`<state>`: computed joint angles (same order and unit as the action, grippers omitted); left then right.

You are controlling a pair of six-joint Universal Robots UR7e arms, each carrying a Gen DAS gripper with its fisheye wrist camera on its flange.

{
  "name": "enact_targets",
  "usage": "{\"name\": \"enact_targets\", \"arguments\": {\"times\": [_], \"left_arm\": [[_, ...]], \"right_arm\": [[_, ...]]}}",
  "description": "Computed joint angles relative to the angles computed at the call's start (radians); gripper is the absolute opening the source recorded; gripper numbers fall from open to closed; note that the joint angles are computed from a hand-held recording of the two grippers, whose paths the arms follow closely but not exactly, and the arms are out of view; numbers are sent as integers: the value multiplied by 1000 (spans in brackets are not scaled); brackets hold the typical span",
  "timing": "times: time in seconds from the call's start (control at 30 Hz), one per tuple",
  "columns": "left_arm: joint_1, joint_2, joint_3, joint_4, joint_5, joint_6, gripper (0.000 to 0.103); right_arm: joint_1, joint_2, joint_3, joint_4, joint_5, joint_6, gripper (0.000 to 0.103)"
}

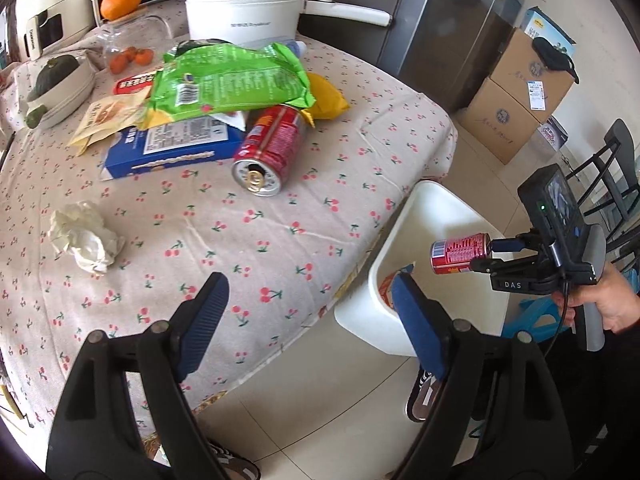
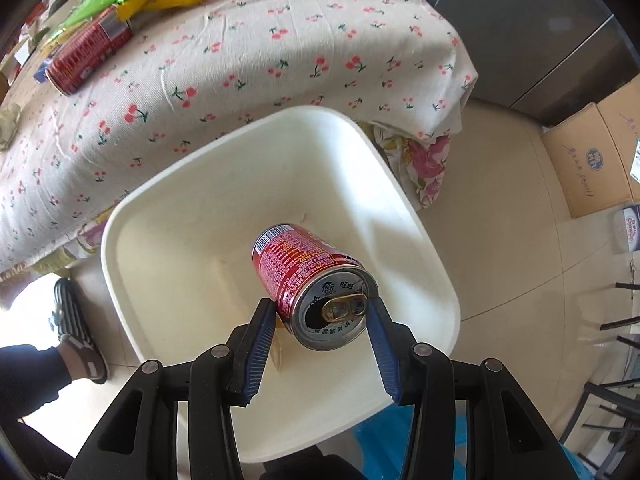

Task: Collect trash
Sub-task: 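Carry the box and can to the white bin and release both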

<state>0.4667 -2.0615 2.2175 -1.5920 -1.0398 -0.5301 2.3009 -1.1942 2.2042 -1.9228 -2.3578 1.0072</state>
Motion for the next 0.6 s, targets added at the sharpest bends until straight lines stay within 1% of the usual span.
{"name": "enact_targets", "arguments": {"times": [0.1,0.27,0.43,0.47,0.53,0.6], "left_arm": [[19,-17,-10,33,29,-15,84],[39,-44,-32,73,56,-31,84],[57,-57,-63,96,84,-37,84],[61,-57,-68,96,89,-41,85],[71,-57,-80,94,96,-44,85],[78,-57,-90,96,109,-48,86]], "right_arm": [[-37,25,3,5,5,1,48],[-89,47,10,54,20,37,48],[-107,21,33,6,49,22,49],[-102,18,30,1,49,19,50],[-77,7,23,0,36,23,62],[-46,-5,11,2,18,31,66]]}}
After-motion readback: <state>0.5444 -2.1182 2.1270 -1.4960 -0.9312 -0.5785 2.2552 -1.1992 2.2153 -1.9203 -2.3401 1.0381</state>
